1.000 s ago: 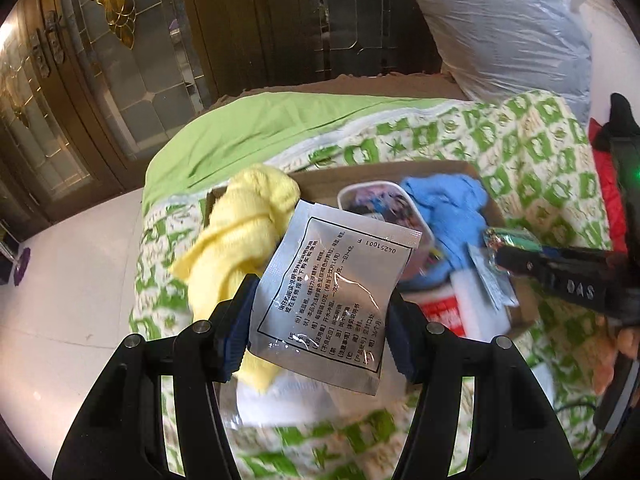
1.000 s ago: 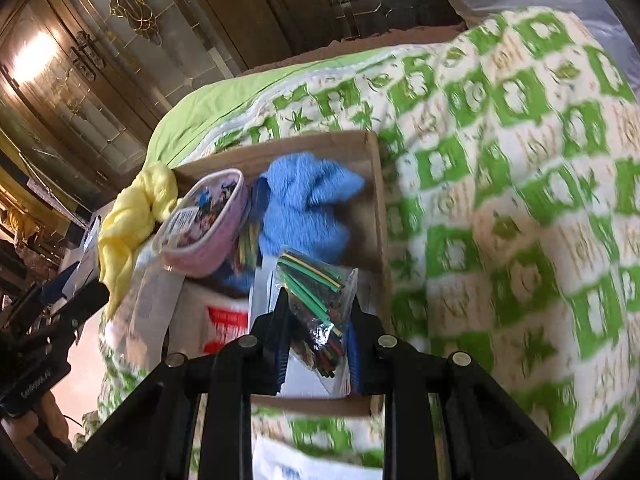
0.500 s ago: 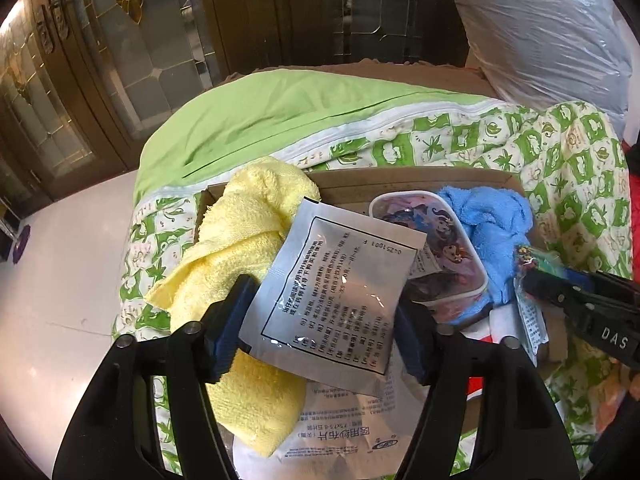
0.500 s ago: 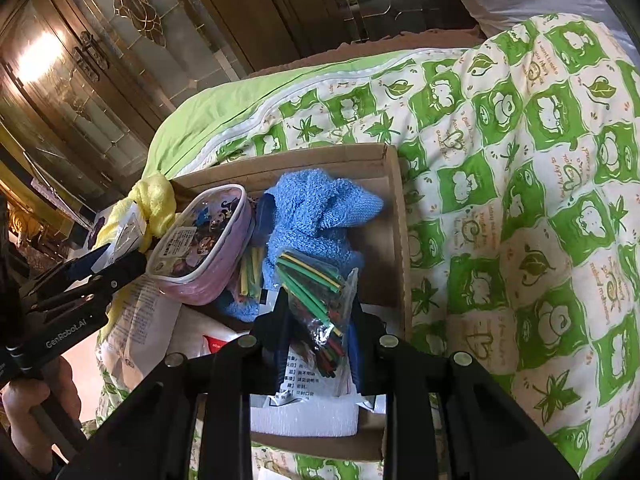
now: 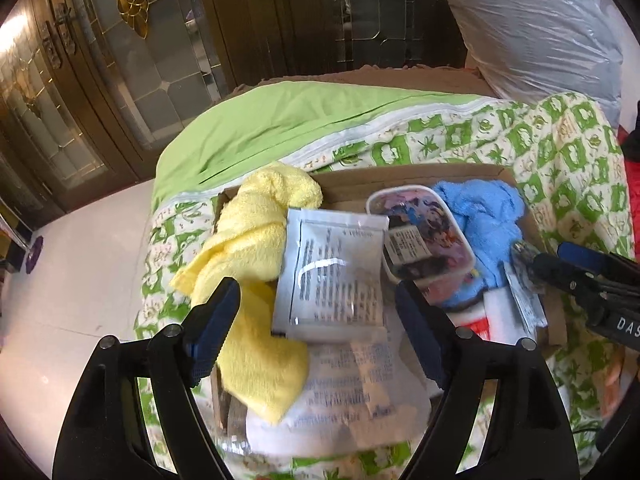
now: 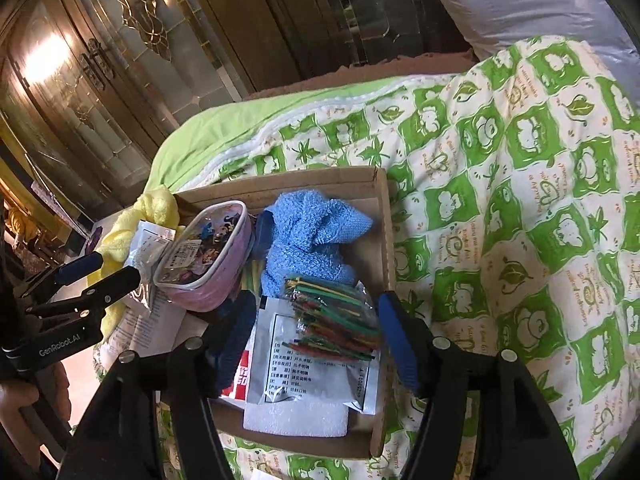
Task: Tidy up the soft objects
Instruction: 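Open both tools to release the items and withdraw from the tray, then grasp the blue-printed wet-wipe packet with the left tool while the right tool grasps the white gauze pack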
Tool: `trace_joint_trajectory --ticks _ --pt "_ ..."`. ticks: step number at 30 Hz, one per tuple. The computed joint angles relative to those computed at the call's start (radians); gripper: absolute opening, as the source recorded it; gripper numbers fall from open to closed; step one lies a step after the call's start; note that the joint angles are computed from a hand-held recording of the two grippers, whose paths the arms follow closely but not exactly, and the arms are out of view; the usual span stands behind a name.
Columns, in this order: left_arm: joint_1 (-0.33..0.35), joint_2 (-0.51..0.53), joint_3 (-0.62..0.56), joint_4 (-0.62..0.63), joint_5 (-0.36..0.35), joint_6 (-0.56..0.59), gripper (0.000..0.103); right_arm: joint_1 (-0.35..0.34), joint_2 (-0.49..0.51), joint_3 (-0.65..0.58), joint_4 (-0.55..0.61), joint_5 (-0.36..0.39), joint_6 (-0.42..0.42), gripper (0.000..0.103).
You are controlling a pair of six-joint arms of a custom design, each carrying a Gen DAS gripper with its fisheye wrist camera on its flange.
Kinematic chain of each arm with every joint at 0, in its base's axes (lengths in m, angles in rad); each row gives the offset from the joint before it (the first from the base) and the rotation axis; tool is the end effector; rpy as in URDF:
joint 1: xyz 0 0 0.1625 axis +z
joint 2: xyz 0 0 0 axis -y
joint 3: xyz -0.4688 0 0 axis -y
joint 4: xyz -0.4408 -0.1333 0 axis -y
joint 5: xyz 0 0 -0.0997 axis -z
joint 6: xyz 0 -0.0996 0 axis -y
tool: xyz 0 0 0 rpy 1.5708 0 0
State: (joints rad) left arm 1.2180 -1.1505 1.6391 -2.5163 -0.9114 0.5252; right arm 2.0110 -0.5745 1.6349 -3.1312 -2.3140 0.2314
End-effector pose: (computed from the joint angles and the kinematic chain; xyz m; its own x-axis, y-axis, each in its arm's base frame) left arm -0.0611 -0.7284 0.3569 -0.5671 0.4391 -0.6969 0.6870 0.7189 -0.1061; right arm 0.3713 -0.6337 0.0161 -0.8687 0.1623 0.4680 -0.1795 0.7774 -0.6028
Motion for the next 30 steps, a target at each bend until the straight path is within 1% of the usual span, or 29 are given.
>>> trace_joint_trajectory --ticks 3,9,14,19,26,28,29,30 --pt "-0.004 -0.045 0.060 -0.017 -0.009 -0.002 0.081 0.007 -0.014 0.036 -0.025 0.006 0.015 0.069" --pt "-0.021 -0.130 0.212 -0.071 0.017 0.042 0.081 0.026 -0.048 0.118 -0.039 0.022 0.058 0.069" --pt "-0.031 -0.200 0.296 -0.053 -0.008 0.016 0.081 0.036 -0.064 0.169 -0.019 0.032 0.102 0.069" --pt "-0.044 -0.255 0.359 -0.065 -0.008 0.035 0.081 0.047 -0.066 0.191 0.000 0.023 0.123 0.070" --pt "-0.053 -0.330 0.415 -0.004 -0.028 0.006 0.081 0.057 -0.075 0.222 0.036 0.022 0.157 0.070" --pt "-0.049 -0.349 0.420 0.053 -0.053 -0.005 0.081 0.058 -0.085 0.232 0.072 0.030 0.175 0.070" --pt "-0.044 -0.361 0.418 0.117 -0.083 -0.014 0.081 0.059 -0.088 0.235 0.092 0.034 0.184 0.070" --pt "-0.040 -0.368 0.416 0.154 -0.104 -0.017 0.081 0.060 -0.093 0.238 0.113 0.042 0.192 0.070"
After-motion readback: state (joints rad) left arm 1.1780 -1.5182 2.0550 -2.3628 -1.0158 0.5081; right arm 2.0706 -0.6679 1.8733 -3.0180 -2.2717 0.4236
